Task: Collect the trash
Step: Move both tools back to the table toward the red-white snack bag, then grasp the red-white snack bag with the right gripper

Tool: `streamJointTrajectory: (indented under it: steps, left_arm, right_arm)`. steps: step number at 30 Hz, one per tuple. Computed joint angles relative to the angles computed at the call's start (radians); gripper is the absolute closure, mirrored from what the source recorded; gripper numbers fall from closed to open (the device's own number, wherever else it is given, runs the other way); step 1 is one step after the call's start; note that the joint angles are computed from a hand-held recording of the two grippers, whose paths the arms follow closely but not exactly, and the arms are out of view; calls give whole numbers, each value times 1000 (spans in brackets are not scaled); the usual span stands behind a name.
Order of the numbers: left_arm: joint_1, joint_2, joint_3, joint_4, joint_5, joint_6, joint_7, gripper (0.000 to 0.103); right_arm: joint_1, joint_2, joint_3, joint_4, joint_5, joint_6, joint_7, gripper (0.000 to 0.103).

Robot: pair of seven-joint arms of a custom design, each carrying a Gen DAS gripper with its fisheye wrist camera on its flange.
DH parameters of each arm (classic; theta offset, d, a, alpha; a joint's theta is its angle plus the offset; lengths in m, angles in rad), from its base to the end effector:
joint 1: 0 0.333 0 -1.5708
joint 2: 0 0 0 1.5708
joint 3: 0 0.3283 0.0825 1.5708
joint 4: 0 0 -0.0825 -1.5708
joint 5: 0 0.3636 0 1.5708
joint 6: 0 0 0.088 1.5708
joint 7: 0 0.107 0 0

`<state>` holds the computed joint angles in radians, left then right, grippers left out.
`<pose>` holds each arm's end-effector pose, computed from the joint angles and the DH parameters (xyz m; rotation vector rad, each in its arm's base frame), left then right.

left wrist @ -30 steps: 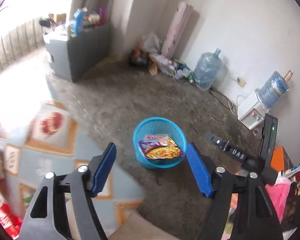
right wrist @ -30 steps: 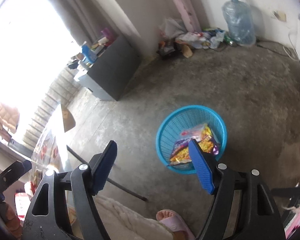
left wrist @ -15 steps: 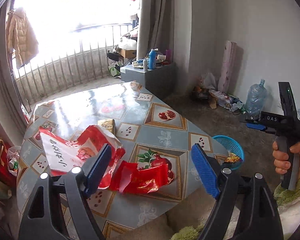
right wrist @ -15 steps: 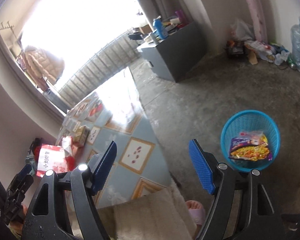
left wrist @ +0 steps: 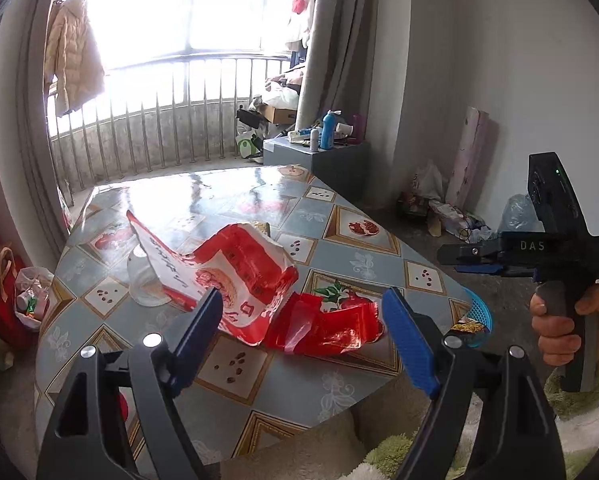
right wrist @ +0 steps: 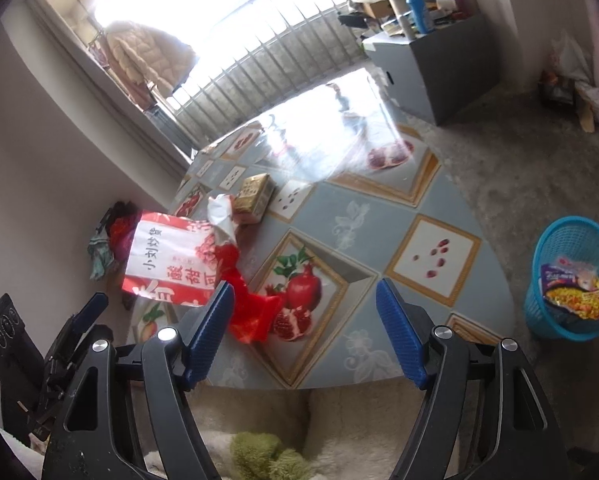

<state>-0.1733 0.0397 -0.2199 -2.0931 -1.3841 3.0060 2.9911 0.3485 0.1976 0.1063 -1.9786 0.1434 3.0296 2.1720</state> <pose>0.5396 -0.1449 0.4823 -1.2446 2.0930 -1.1707 0.5719 0.2625 0.4954 -1.3653 1.8384 -0.1529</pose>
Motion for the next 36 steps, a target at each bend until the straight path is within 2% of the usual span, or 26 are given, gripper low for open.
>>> streamJointTrajectory:
  steps: [3,8,12,14,18,22,24,29,36]
  left_arm:
    - [12,4,9,-4,-27,-4,14,23]
    - [33,28,16,4,-68,-6,36,24]
    - [52,50,19,16,-75,-44,5,23]
    - [62,65,18,29,-84,-63,-2,24]
    - [73,86,9,45,-107,-72,42,24]
    - [78,94,7,46,-117,-72,84,24]
    - [84,95,9,47,-126,-81,88,24]
    - [95,108,15,50,-84,-92,19,24]
    - [112,134,0,71,-43,-89,-37,24]
  right_arm:
    - [-12,39,33,59,35,-29,-42,37]
    - [-6,97,47,155,54,-107,-82,42]
    - [58,119,-19,200,-37,-169,-14,46]
    - [62,122,-28,207,-55,-192,12,48]
    - [6,137,36,220,38,-175,-46,50]
    - [-60,188,123,292,175,-160,-184,52]
    - [-62,231,129,361,199,-187,-221,52]
    - [-34,372,99,594,179,-297,-256,52]
    - [9,623,44,1032,116,-576,-229,50]
